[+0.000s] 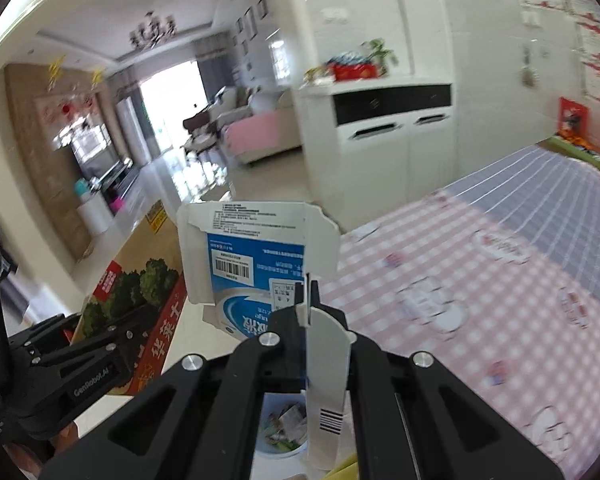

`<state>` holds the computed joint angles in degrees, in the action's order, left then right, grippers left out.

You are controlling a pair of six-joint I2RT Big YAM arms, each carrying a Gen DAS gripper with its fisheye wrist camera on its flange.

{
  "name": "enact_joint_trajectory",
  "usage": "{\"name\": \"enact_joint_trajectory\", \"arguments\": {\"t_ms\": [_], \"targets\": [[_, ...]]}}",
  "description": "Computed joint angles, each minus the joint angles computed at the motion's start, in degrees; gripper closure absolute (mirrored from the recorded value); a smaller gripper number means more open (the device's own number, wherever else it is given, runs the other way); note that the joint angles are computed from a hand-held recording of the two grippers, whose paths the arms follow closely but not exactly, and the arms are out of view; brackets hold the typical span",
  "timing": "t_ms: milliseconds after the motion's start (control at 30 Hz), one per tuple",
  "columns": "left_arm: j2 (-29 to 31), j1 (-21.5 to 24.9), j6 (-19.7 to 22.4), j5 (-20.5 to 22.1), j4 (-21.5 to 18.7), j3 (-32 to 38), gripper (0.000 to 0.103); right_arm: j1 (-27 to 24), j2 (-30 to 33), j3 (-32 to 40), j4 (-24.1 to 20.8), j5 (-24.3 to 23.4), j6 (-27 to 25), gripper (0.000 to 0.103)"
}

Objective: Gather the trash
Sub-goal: 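Carry the medicine box and paper packet over the blue bin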

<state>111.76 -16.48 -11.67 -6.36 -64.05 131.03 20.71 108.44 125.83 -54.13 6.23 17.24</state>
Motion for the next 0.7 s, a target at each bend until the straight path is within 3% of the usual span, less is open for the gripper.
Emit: {"name": "enact_joint_trajectory", "arguments": {"t_ms": [300,333,400,467,700], "targets": [[0.9,4.1,-3.8,2.8,-2.1,-4.6,0.063,2.9,9.2,10.3,-7.8,-1.1,0.7,0.101],[1.1,4.2,-3.9,3.0,-2.3,-4.9,0.060,3.1,10.0,11.3,-8.6,-1.2,1.0,0.101],[1.2,4.3,-4.0,2.9,-1.7,-6.0,0.034,3.0,10.7,11.5,-9.1,-1.7,1.1,0.101],[0.5,4.1,-4.0,2.3,0.8,-8.2,0.034,3.2,12.0,12.8,-10.5,-1.7,1.4,0.101],[2.1,4.3,-3.4,1.7,-0.8,-6.4,0.034,3.3,14.2,15.2,-12.3,-1.9,1.0,0.101]]}}
